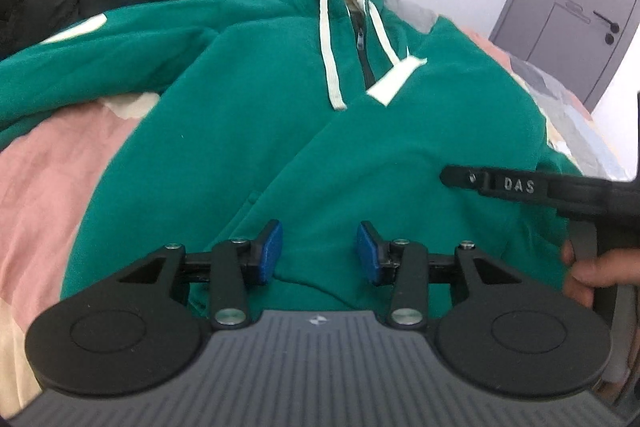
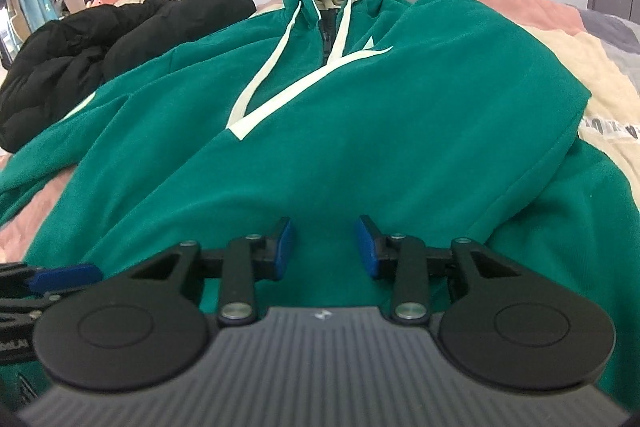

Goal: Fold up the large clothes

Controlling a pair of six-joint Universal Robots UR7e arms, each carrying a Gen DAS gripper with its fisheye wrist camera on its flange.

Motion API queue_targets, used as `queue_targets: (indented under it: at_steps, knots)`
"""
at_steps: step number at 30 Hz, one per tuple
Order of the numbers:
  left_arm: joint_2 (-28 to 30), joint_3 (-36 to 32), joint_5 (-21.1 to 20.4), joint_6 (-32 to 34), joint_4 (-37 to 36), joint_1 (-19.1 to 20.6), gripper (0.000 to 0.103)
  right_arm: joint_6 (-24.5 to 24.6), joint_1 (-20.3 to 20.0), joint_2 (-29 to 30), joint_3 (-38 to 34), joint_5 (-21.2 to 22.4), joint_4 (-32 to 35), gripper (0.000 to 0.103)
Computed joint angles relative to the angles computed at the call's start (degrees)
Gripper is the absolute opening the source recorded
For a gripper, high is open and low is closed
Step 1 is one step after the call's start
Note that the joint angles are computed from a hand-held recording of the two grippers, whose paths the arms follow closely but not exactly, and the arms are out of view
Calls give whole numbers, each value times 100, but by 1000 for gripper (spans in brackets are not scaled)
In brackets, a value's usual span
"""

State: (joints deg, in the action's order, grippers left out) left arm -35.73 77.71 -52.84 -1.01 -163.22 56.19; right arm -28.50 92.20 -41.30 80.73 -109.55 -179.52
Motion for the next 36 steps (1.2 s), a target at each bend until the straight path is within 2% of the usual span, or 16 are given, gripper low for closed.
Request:
queue_targets:
  at_steps: [8, 10, 13, 14, 19, 25, 30, 32, 34, 36]
  knots:
    - [-88, 156, 350, -57, -451, -158, 50, 99, 73, -175, 247, -146, -88, 40]
    - [-97, 168, 402, -66, -525, -174, 50, 194, 61, -234, 298, -63, -77, 46]
    - [-110, 178, 497, -147, -687, -179, 57, 262, 60, -286, 349, 58, -123, 70]
    - [-119, 176, 494, -198, -741, -165, 58, 253, 64, -283, 360, 81, -185, 81]
    - [-203, 115, 667, -600, -958, -55, 61, 176, 80, -212, 273, 74, -167, 83]
    - [-482, 76, 1219, -2129, -1026, 267, 67, 221, 76, -142, 187, 95, -89, 83]
    - [-601, -207, 2053, -3905, -202, 582, 67, 190, 66, -88, 146, 105, -30, 83]
    - [-690, -274, 2082, -4609, 164, 732, 67, 146, 62, -82, 165, 105, -48, 83]
    - [-788, -250, 1891, -5037, 85, 879, 66, 93, 52, -81, 181, 120, -80, 83]
    - [-810, -282, 1875, -5066, -174, 961, 66, 57, 45, -77, 187, 131, -95, 83]
